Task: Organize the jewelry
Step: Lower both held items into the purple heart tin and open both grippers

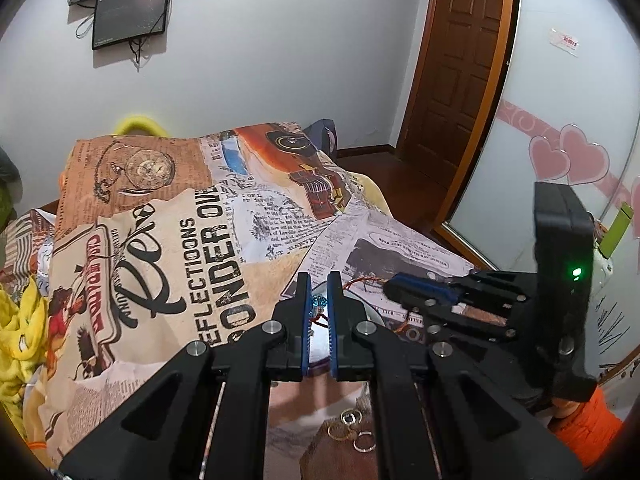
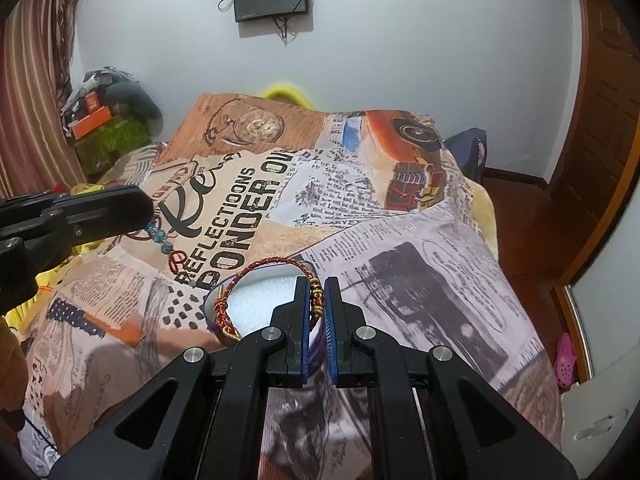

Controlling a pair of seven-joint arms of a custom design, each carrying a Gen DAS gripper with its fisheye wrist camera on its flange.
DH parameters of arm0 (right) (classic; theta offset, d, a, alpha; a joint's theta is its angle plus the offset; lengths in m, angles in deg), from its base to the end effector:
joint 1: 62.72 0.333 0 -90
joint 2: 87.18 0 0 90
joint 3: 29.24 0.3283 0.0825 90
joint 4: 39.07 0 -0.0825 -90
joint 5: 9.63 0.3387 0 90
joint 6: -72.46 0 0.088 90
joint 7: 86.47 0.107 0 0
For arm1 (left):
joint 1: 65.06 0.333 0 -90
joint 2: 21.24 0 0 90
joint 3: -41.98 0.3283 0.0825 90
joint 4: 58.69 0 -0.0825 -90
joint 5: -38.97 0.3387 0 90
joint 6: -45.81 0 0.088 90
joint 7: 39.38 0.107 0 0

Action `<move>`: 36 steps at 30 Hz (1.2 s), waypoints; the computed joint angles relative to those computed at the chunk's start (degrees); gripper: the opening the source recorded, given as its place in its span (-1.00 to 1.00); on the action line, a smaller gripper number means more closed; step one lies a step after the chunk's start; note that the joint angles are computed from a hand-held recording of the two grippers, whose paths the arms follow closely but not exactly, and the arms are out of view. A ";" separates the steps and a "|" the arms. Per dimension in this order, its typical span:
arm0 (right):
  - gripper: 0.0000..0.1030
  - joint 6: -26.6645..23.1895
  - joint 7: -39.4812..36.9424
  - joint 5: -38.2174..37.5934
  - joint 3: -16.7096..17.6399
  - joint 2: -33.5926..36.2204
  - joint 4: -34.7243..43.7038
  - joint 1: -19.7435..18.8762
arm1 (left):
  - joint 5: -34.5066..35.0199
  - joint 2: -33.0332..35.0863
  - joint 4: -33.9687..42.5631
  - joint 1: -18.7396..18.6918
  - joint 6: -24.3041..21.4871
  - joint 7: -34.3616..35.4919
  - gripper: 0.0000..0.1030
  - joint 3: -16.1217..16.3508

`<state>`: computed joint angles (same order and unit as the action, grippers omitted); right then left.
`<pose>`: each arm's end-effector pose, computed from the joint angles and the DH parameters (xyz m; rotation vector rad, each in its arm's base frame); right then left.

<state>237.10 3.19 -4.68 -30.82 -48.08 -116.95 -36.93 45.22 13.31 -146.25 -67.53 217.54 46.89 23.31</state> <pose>0.6820 0.3086 0.4486 -1.9543 1.3394 -0.5262 0.6897 -0.2079 0.4611 -1.5312 1.9970 -1.0827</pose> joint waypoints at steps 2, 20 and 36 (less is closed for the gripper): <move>-0.88 -1.67 -0.45 0.22 0.54 1.45 2.45 -0.39 | 0.00 1.38 2.07 0.06 -1.24 0.71 -0.89 -0.43; -0.88 -10.64 -4.42 1.87 3.09 7.18 12.69 -1.91 | -5.67 12.92 19.26 -2.19 -14.58 8.13 -0.89 -0.67; -0.84 -14.65 -5.19 3.19 3.20 8.14 15.10 -2.24 | -7.55 14.87 23.71 -3.94 -20.06 8.72 -0.89 1.78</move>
